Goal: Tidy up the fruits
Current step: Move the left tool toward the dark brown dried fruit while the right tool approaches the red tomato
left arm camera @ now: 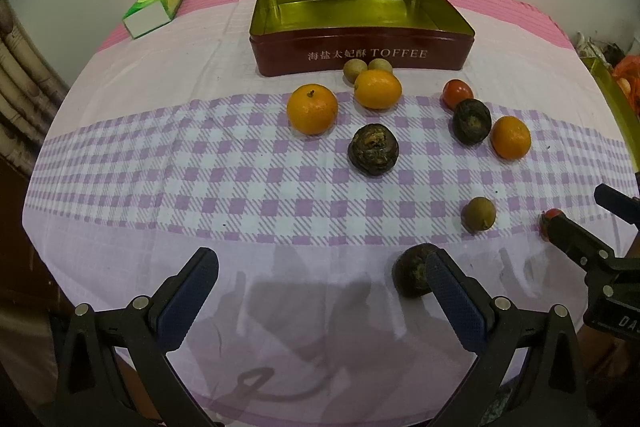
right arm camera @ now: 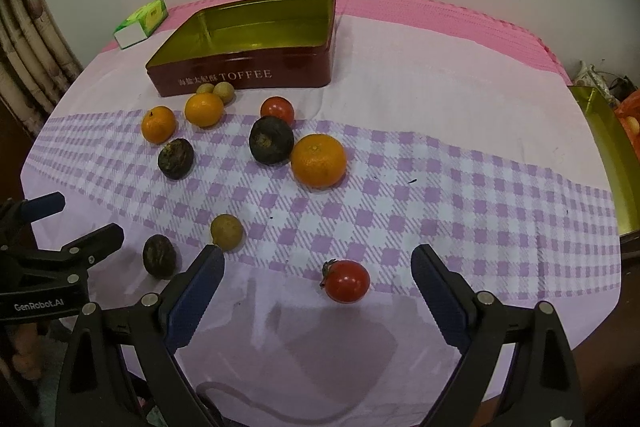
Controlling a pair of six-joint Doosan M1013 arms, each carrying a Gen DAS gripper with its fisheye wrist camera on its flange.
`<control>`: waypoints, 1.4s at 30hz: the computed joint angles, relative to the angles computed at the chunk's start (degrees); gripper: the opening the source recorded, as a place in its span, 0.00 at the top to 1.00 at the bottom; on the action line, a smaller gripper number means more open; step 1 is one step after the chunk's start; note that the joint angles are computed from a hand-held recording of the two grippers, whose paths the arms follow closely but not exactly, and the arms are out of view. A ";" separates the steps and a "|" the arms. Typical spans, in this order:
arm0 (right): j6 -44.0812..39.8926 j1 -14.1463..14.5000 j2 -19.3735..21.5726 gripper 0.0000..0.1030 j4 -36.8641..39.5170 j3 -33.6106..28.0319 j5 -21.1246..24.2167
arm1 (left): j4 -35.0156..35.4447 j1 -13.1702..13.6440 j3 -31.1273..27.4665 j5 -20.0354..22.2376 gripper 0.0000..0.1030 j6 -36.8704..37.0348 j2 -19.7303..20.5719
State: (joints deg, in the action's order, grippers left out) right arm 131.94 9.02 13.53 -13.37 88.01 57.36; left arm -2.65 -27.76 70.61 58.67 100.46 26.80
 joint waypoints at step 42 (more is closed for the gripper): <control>-0.41 0.47 0.82 0.11 -1.91 -1.01 2.96 | 0.00 -0.25 0.23 0.25 0.01 2.11 0.15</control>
State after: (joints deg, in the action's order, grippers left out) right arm 131.52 9.49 14.35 -15.29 86.99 60.32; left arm -2.65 -28.00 70.84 58.92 102.57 26.95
